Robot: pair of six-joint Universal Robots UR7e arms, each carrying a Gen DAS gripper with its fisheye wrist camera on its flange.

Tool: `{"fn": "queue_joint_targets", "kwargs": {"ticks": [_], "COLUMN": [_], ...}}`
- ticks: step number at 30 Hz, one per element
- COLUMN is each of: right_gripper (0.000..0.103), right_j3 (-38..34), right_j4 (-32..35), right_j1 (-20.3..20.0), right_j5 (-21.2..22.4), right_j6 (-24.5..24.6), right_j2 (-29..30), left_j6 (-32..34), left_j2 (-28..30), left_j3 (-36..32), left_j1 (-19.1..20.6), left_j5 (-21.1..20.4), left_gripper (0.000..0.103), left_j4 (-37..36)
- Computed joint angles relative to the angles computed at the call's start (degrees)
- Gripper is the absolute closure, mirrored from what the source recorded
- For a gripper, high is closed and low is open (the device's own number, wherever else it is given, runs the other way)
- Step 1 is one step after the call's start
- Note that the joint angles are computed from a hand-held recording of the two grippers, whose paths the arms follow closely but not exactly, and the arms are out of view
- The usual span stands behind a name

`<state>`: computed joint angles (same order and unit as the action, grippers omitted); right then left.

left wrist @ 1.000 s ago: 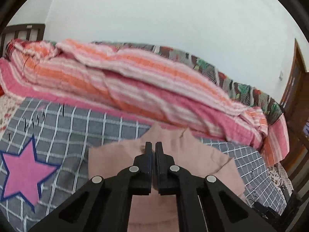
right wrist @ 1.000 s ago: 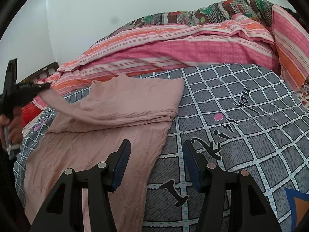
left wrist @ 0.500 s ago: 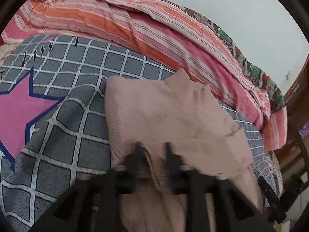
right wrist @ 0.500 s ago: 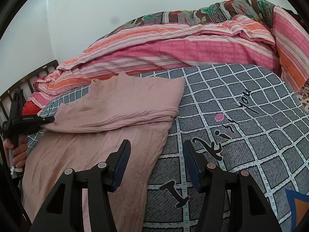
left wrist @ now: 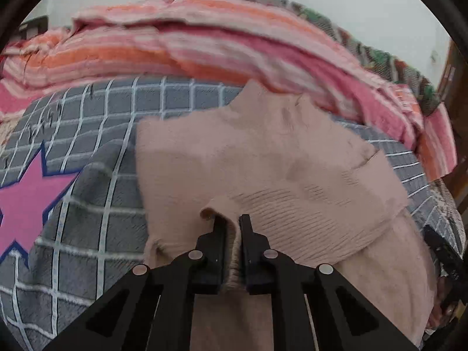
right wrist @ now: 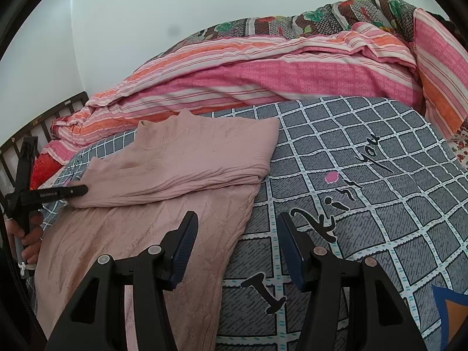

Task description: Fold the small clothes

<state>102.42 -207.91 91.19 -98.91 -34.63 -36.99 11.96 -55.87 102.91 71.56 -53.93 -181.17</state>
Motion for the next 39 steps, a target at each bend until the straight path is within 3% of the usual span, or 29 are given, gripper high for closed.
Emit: {"fn": "queue_joint_targets", "kwargs": {"ticks": [3, 9, 15, 18, 21, 23, 25, 27, 30, 32, 34, 39], "right_gripper": [0.048, 0.048, 0.048, 0.048, 0.048, 0.048, 0.048, 0.048, 0.048, 0.049, 0.061, 0.069], "right_j3": [0.0, 0.0, -0.1, -0.4, -1.4, -2.0, -3.3, -5.4, -10.2, -14.7, -18.6, -24.8], "right_j4": [-0.1, 0.2, 0.6, 1.2, 2.7, 5.7, 8.8, 8.9, 9.2, 10.5, 11.3, 17.8], "right_j1": [0.0, 0.0, 0.0, 0.1, 0.7, 0.8, 1.6, 2.8, 4.5, 5.6, 6.2, 5.7], "right_j5": [0.0, 0.0, -0.1, -0.8, -3.5, -4.3, -5.9, -7.9, -9.9, -13.5, -16.3, -19.3], "right_j6": [0.0, 0.2, 0.4, 0.5, 1.3, 2.6, 3.1, 2.4, 0.9, -0.8, -2.2, -1.0], "right_j2": [0.1, 0.0, -0.1, 0.0, 0.4, -0.2, -0.8, -0.1, 1.8, 4.3, 6.6, 10.1], "left_j6": [7.4, 9.9, 4.2, 0.4, -2.6, -1.0, 2.8, 4.5, 2.2, -0.2, -0.2, 0.7], "left_j2": [1.2, 2.4, 5.0, 4.1, 2.1, 1.6, 2.0, 2.5, 2.7, 2.0, 1.7, 2.8], "left_j3": [0.2, -4.5, -7.8, -6.7, -5.8, -5.0, -4.1, -4.0, -4.7, -4.4, -4.1, -4.1], "left_j1": [-1.9, -2.9, -0.2, 1.2, 1.3, 0.6, 0.0, 0.1, 1.7, 2.8, 3.0, 2.8], "left_j5": [0.7, -0.3, 6.9, 5.3, 3.5, 4.7, 7.4, 8.1, 6.8, 4.7, 3.8, 5.1], "left_gripper": [0.094, 0.094, 0.093, 0.087, 0.083, 0.08, 0.061, 0.052, 0.052, 0.052, 0.052, 0.049], "left_j4": [-8.6, -13.2, 0.2, 2.9, 4.1, 2.0, -2.7, -5.0, -2.2, -0.3, -0.8, -2.3]}}
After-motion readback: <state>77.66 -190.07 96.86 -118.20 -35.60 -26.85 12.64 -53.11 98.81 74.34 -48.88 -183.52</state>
